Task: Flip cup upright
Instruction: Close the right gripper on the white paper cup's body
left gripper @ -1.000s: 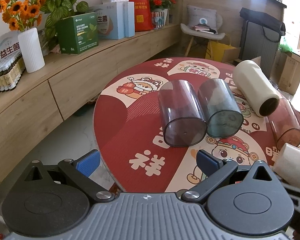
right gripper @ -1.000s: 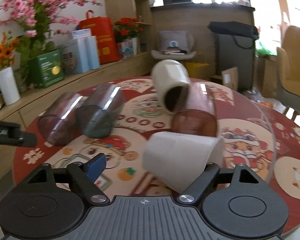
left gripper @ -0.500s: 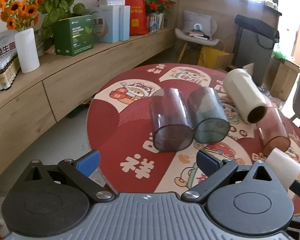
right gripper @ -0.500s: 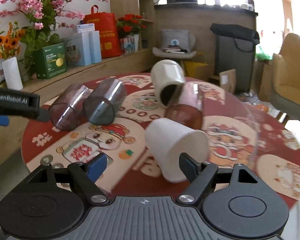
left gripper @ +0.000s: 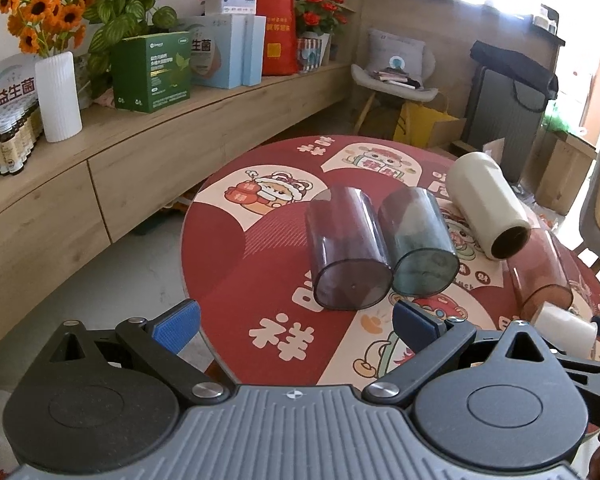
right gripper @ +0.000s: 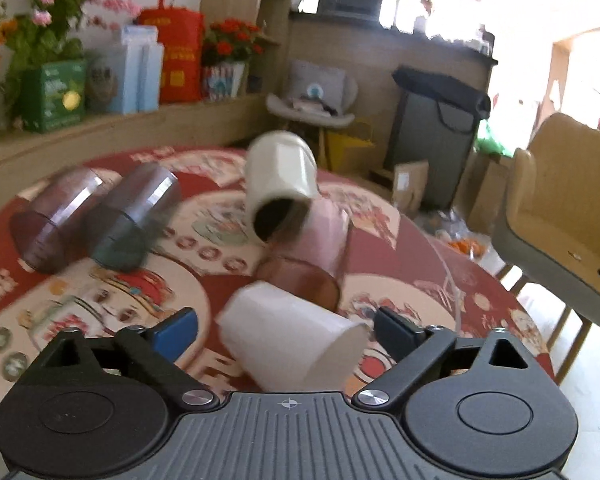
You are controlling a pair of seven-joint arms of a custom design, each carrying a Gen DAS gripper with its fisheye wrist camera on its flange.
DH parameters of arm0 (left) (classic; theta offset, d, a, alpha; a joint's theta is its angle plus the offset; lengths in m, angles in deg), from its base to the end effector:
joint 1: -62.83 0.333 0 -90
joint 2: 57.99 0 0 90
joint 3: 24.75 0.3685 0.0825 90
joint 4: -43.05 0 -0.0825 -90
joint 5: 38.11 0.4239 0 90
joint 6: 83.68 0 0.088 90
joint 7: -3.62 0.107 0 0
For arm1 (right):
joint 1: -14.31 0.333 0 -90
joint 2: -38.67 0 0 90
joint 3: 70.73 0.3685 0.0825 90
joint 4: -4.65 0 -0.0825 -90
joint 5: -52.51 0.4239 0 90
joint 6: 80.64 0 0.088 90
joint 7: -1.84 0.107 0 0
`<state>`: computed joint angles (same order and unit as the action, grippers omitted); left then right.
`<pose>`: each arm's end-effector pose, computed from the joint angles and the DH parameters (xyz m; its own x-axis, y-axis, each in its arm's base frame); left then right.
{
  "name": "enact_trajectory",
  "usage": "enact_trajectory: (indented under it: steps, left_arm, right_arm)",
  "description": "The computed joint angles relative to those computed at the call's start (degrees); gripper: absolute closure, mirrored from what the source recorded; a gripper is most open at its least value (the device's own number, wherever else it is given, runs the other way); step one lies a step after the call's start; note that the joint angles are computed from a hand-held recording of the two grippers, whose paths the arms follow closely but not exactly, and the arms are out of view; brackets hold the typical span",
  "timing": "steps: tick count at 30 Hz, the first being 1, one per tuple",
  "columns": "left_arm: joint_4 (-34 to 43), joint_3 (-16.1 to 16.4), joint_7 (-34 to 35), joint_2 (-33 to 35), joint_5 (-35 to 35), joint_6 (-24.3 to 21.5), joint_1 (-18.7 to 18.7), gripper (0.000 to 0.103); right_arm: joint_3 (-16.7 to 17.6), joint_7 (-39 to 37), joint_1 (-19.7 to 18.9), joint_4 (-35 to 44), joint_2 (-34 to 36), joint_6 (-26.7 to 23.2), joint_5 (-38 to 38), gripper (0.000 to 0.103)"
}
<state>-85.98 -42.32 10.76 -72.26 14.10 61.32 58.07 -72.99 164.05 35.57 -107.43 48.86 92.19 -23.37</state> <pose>0.4915 -0.2233 0.5487 0.3669 -0.9281 0.0633 -0.5721 -0.2788 -0.7713 0.5979 0.2832 0.4768 0.2611 -0.9571 0.1260 -0.5118 -0.2479 -0.8226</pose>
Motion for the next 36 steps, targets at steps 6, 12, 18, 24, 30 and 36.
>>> enact_trajectory:
  steps: [6, 12, 18, 24, 30, 36]
  left_arm:
    - [-0.99, 0.29, -0.22, -1.03, -0.44, 1.61, 0.45, 0.000]
    - [-1.37, -0.13, -1.09, -1.61, -0.55, 1.74, 1.20, 0.000]
    - [-1.36, -0.31, -1.06, -1.60, -0.82, 2.01, 1.43, 0.000]
    - [-1.66, 0.11, -0.88, -1.75, -2.22, 1.91, 1.75, 0.000]
    - [-1.48, -0.02, -1.07, -1.69, -2.29, 1.63, 2.05, 0.000]
    - [-1.65, 0.00, -1.08, -1.82, -2.41, 1.44, 2.08, 0.000]
  right_arm:
    - [0.37, -12.57, -0.96, -0.87, 1.39, 2.51, 14.07, 0.018]
    - [3.36, -27.11, -2.99, -2.53, 1.45, 4.80, 28.52, 0.020]
    - [9.94, -41.03, -6.98, -5.80, 0.78, 8.85, 42.58, 0.020]
    - [25.02, -56.10, -17.62, -5.82, 2.70, 10.93, 52.16, 0.020]
    - [38.40, -67.50, -26.80, -4.36, 5.68, 10.66, 56.60, 0.020]
    - [39.01, -72.43, -25.64, -3.69, 6.29, 10.78, 59.87, 0.020]
